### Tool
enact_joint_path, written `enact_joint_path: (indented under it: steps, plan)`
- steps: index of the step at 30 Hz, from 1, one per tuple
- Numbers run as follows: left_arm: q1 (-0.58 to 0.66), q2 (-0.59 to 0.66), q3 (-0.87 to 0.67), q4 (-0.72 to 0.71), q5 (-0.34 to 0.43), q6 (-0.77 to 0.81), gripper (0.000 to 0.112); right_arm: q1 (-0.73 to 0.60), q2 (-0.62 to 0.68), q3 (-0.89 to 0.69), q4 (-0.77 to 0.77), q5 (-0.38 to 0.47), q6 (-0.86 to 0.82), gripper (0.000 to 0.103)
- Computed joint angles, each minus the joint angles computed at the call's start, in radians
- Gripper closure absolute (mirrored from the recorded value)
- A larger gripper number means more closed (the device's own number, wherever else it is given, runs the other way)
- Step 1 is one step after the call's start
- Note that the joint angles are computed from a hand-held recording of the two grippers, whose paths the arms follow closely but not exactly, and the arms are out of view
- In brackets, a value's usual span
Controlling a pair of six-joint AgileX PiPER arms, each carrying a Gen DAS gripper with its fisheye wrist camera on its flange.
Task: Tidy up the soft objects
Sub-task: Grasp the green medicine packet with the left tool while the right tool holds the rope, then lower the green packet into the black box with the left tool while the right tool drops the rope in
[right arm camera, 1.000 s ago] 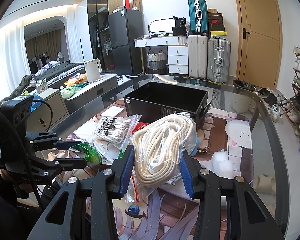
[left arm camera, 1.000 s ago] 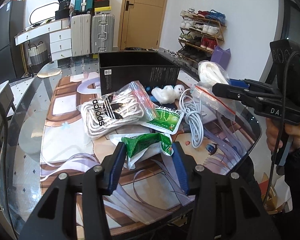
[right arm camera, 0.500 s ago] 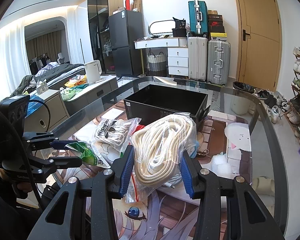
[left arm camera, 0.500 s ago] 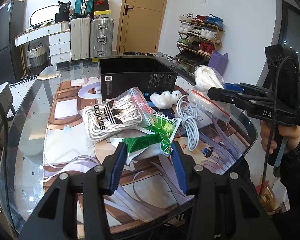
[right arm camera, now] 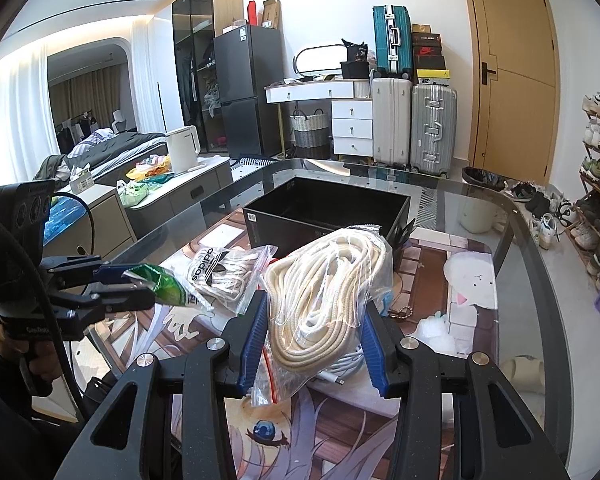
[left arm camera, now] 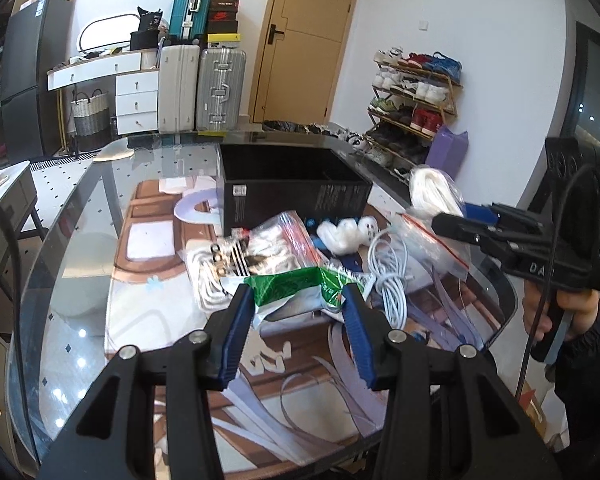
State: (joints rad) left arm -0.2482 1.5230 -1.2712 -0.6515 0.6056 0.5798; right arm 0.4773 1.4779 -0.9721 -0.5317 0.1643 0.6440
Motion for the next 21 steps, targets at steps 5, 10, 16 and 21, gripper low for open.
enact_joint_path:
  steps: [5,10,16,21]
  plan:
    - [-0.005,0.023,-0.044,0.008,-0.011,-0.017,0.068,-0.01,0.001,-0.013,-0.016,-0.004,0.011,0.059]
    - [-0.018,0.061,-0.105,0.051,-0.024,-0.062,0.068,-0.02,0.011,-0.048,0.005,0.005,-0.019,0.059]
    - [-0.024,0.11,-0.178,0.082,-0.026,-0.103,0.068,-0.033,0.036,-0.083,0.021,0.007,-0.038,0.059]
    - [-0.032,0.163,-0.257,0.12,-0.027,-0.144,0.068,-0.051,0.073,-0.128,0.165,0.015,-0.181,0.059]
